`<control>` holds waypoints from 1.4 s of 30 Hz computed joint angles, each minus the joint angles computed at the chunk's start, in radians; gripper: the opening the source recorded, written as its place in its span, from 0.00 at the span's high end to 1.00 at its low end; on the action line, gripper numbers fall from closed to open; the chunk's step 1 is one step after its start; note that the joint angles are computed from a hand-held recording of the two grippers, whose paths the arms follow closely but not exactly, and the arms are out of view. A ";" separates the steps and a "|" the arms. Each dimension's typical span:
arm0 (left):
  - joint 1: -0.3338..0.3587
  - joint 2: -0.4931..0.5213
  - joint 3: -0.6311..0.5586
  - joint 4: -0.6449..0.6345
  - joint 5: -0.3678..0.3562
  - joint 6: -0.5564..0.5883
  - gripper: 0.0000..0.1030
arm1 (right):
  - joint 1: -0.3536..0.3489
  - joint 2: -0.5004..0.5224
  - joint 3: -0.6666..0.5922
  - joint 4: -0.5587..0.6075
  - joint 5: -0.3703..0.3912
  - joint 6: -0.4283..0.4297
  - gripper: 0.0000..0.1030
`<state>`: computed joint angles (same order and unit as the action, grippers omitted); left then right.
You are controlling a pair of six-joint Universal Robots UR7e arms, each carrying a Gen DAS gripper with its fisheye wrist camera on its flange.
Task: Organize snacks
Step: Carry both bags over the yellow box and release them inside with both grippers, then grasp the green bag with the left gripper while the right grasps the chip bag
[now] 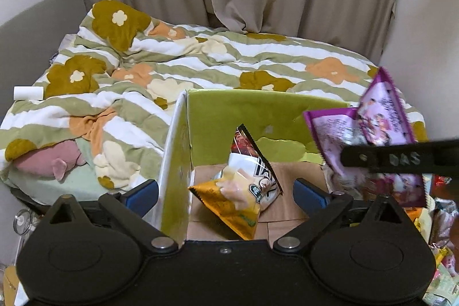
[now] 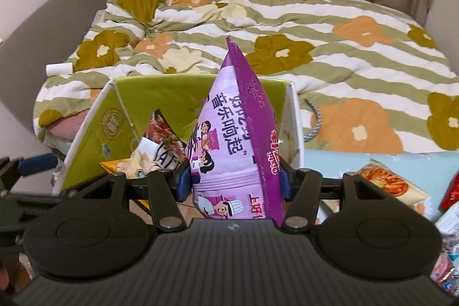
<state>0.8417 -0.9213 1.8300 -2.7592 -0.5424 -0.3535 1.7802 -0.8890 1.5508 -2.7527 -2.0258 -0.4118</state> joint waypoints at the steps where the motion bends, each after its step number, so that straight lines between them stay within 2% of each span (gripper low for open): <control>1: -0.003 -0.001 0.003 0.000 0.002 -0.003 0.01 | -0.003 0.003 -0.008 0.011 0.011 0.004 0.30; 7: -0.004 -0.009 0.008 0.011 0.011 -0.026 0.01 | -0.013 0.050 -0.078 0.084 0.048 0.037 0.28; 8: -0.004 -0.009 0.008 0.013 0.014 -0.029 0.01 | -0.017 0.060 -0.093 0.108 0.057 0.044 0.23; 9: -0.004 -0.009 0.009 0.015 0.016 -0.032 0.01 | -0.018 0.067 -0.101 0.119 0.057 0.049 0.05; 10: -0.004 -0.011 0.011 0.019 0.016 -0.035 0.01 | -0.018 0.077 -0.110 0.123 0.046 0.048 0.00; 13: -0.002 -0.014 0.016 0.025 0.013 -0.042 0.01 | -0.017 0.082 -0.097 0.089 0.013 0.016 0.00; 20: -0.003 -0.017 0.020 0.011 0.004 -0.046 0.01 | -0.009 0.046 -0.041 0.009 -0.011 -0.069 0.00; 31: -0.057 -0.042 0.032 -0.036 0.030 0.019 0.01 | 0.031 -0.063 0.033 -0.034 0.007 -0.053 0.00; 37: -0.095 -0.057 0.048 -0.096 -0.008 0.071 0.01 | 0.054 -0.153 0.116 -0.117 -0.017 -0.063 0.00; 42: -0.137 -0.062 0.061 -0.116 -0.038 0.072 0.01 | 0.055 -0.241 0.191 -0.165 -0.048 -0.056 0.00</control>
<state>0.7044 -0.9830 1.8906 -2.8751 -0.5804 -0.2814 1.8354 -1.1295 1.7420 -2.9175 -2.0738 -0.4679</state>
